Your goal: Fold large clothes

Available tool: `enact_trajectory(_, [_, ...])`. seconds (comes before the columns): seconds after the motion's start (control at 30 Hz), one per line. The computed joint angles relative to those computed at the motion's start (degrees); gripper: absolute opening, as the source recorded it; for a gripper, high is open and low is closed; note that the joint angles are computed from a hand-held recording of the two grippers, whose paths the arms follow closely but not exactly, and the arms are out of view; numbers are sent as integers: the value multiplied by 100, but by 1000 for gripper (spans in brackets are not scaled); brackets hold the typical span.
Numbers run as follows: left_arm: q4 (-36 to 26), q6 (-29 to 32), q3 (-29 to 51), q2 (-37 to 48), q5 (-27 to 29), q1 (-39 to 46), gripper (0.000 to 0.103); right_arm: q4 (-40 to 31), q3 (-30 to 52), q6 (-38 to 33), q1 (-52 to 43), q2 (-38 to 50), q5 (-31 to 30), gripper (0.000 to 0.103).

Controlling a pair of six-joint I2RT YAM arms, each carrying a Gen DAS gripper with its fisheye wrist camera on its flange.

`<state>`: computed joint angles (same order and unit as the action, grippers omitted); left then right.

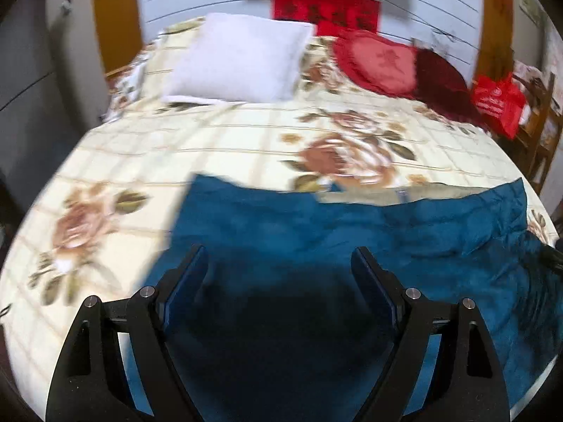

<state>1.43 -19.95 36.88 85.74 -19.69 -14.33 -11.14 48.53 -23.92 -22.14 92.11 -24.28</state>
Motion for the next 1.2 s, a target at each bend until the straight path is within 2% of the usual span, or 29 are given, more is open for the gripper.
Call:
enact_trajectory(0.07, [-181, 60, -323, -321, 171, 420, 84, -592, -18, -664, -593, -160, -489, 101])
enact_trajectory(0.13, [-178, 25, -431, -13, 155, 719, 84, -665, -156, -1093, -907, -86, -573, 102])
enact_trajectory(0.17, [-160, 39, -361, 304, 230, 842, 84, -619, -197, -1199, -956, 53, -488, 102])
enact_trajectory(0.23, [78, 107, -266, 928, 755, 1128, 85, -211, -285, -1237, -832, 583, 5, 103])
enact_trajectory(0.3, [97, 130, -303, 826, 941, 1254, 85, 227, -490, -1183, -890, 697, -30, 103])
enact_trajectory(0.37, [-221, 265, -355, 438, 1071, 1389, 85, -10, -365, -1132, -924, 664, 11, 103])
enact_trajectory(0.43, [-308, 650, -699, -316, 1103, 1575, 85, -411, -237, -1248, -1044, 433, 6, 103])
enact_trajectory(0.5, [-311, 1090, -1095, -1019, 1222, 1853, 85, -478, -288, -1399, -1291, 40, -180, 103])
enact_trajectory(0.53, [-307, 1412, -1321, -1404, 1394, 2148, 85, -590, -228, -1546, -1494, -95, -356, 103])
enact_trajectory(0.6, [-195, 1815, -1556, -1604, 1823, 2681, 85, -898, 27, -1808, -1797, -98, -580, 103])
enact_trajectory(0.67, [-124, 2151, -1590, -1367, 2457, 3238, 85, -1257, 350, -2125, -1980, 133, -627, 103])
enact_trajectory(0.77, [113, 2288, -1559, -783, 3395, 3668, 85, -1047, 429, -2256, -1970, 416, -280, 103])
enact_trajectory(0.9, [643, 2273, -1366, 42, 3628, 3656, 85, -1374, 778, -2398, -2061, 955, -497, 103])
enact_trajectory(0.93, [626, 2315, -1209, 295, 3695, 3635, 86, -1354, 825, -2404, -2035, 1096, -446, 103])
enact_trajectory(1.0, [588, 2423, -979, 597, 3655, 3601, 97, -1242, 881, -2470, -1948, 1326, -258, 103])
enact_trajectory(1.07, [574, 2602, -727, 886, 3695, 3608, 102, -1484, 1185, -2658, -2007, 1689, -441, 103])
enact_trajectory(1.2, [171, 3012, -86, 1680, 4416, 3926, 103, -2014, 1735, -3091, -2183, 2267, -885, 103])
